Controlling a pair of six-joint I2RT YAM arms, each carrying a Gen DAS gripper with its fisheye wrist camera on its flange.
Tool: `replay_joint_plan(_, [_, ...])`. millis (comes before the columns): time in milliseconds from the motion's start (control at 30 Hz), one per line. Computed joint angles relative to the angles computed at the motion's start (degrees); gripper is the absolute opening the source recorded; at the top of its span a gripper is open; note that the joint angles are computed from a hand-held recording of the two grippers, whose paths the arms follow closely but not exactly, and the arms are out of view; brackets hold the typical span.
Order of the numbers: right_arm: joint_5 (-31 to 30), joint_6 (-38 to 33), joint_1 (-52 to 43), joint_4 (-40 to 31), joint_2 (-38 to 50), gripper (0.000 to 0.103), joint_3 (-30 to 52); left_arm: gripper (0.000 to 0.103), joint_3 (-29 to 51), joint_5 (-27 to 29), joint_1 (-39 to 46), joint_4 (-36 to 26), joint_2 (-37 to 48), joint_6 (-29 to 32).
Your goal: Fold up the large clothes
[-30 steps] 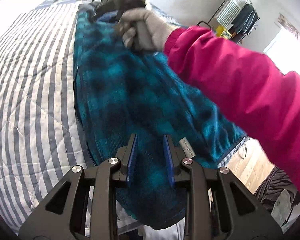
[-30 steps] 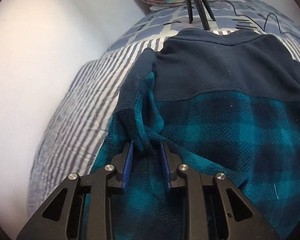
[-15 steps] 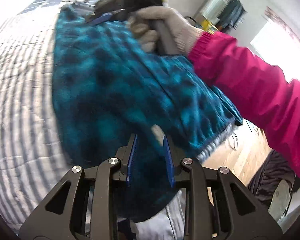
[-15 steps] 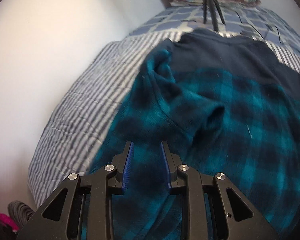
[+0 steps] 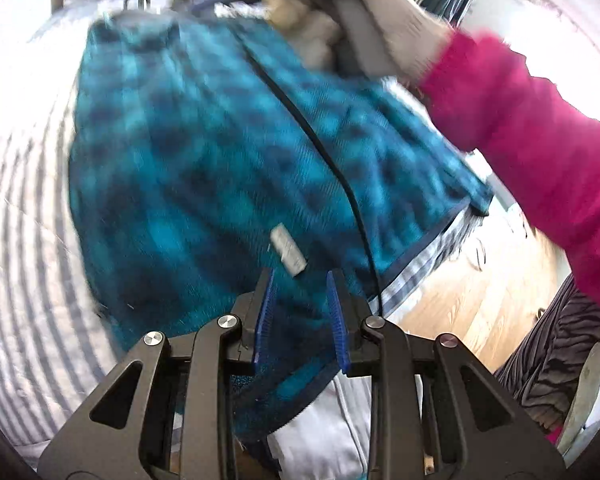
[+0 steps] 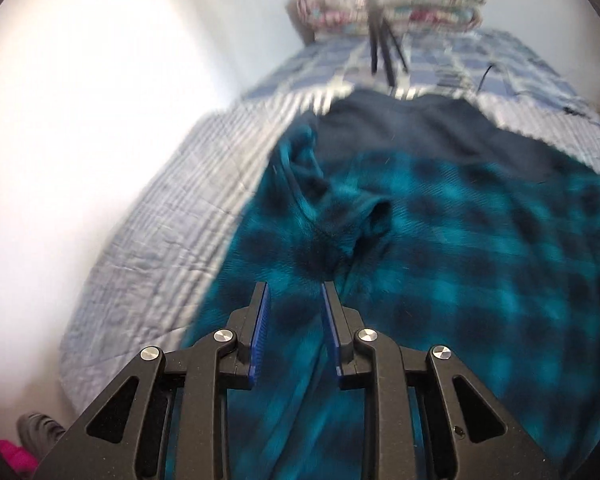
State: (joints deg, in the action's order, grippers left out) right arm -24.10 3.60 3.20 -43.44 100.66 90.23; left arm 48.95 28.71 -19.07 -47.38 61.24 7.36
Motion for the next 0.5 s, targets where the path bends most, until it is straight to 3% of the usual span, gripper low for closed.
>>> replay_joint_plan(67, [-1.9, -0.2, -3.4, -0.8, -8.1, 0.026, -4.8, 0.024, 0.6, 0.0, 0.6, -0.1, -3.0, -0.8])
replay_joint_plan(167, [-4.4, -2.7, -9.6, -4.7, -17.9, 0.040, -9.6, 0.024, 1.7, -1.0, 0.8, -0.4, -6.1, -2.5])
replay_joint_plan(300, [-7.4, -8.5, -18.3, -12.0, -28.0, 0.043, -13.4, 0.025, 3.4, -0.9, 1.9, -1.3, -8.5, -3.7])
replay_joint_plan(367, [-10.3, -14.3, -26.3, -18.3, -32.5, 0.049, -14.0, 0.038, 4.0, -2.5, 0.4, -0.8, -9.7, -5.5])
replay_joint_plan(500, [-14.1, -26.9, -40.7, -28.2, -36.4, 0.055, -13.2, 0.048, 6.3, -7.1, -3.2, -1.0, -11.1, -8.7])
